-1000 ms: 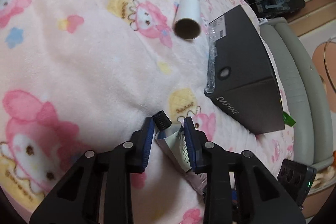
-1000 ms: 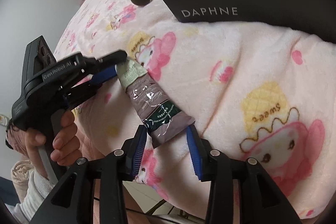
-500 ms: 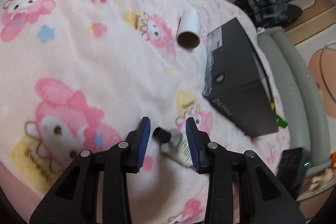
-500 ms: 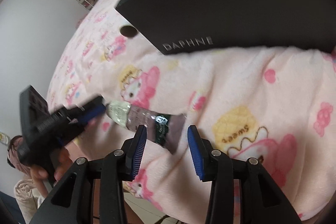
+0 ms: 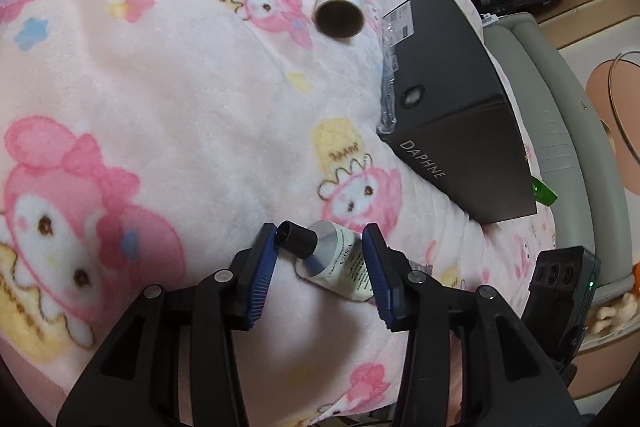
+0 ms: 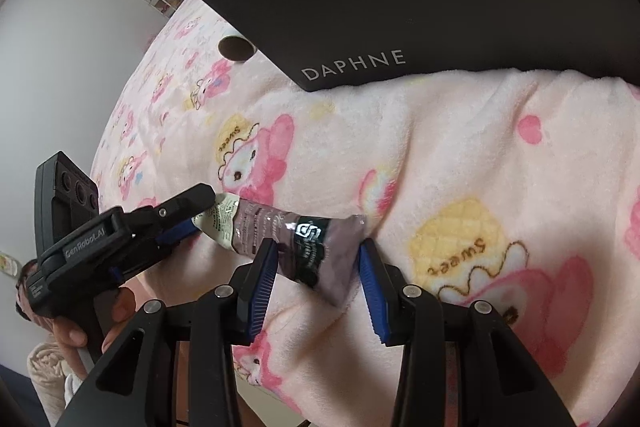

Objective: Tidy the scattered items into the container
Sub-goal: 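Lift the brown tube with the right gripper and carry it over the box, then lower the brown tube into the black box and open the right gripper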

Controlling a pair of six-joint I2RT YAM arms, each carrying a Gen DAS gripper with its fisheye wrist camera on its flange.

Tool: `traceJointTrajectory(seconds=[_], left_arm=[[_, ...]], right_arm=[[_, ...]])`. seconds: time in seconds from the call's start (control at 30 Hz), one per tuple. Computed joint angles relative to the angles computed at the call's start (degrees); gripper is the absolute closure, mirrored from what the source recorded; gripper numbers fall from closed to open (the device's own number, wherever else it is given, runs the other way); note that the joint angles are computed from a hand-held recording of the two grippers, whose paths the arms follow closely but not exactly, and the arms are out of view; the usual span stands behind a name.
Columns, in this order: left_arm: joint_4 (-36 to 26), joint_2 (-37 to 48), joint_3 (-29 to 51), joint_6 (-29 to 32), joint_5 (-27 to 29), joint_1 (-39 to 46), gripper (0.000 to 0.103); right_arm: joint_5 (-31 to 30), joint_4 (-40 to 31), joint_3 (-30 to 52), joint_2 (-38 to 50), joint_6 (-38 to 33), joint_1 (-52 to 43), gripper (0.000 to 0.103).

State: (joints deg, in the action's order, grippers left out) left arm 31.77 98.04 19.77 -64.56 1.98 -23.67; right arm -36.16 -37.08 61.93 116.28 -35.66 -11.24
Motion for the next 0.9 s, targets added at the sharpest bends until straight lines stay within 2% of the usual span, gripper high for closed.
traceJointTrajectory(seconds=[0.1, 0.17, 0.37, 0.53, 0.7, 0.9], left_arm=[[2.39, -2.61, -1.88, -1.05, -0.10, -1.01, 0.059], [1.59, -4.74, -1.32, 0.41, -0.65, -1.57, 0.059], [-4.95, -13.40, 1.57, 2.46, -2.15, -3.42, 0.060], [-12.71, -15.70, 9.08, 5.09, -2.90, -5.14, 0.064], [-17.57, -10.98, 20.67, 10.16, 0.35, -2.67, 0.064], [-24.19, 3.02, 38.69, 13.85, 3.84, 0.59, 0.064]], right_arm=[[-1.17, -3.28, 1.48, -0.85, -0.61, -1.48, 0.066], [-2.17, -4.66, 2.13, -2.59, -0.95, -2.47, 0.066], [-7.21, -9.18, 5.16, -6.74, -2.51, -5.24, 0.066], [-11.80, -13.71, 11.34, -8.12, -3.60, -8.89, 0.066], [-15.02, -14.96, 20.44, -5.53, -1.86, -10.64, 0.066], [-14.79, -14.47, 33.77, 3.27, 4.70, -10.43, 0.065]])
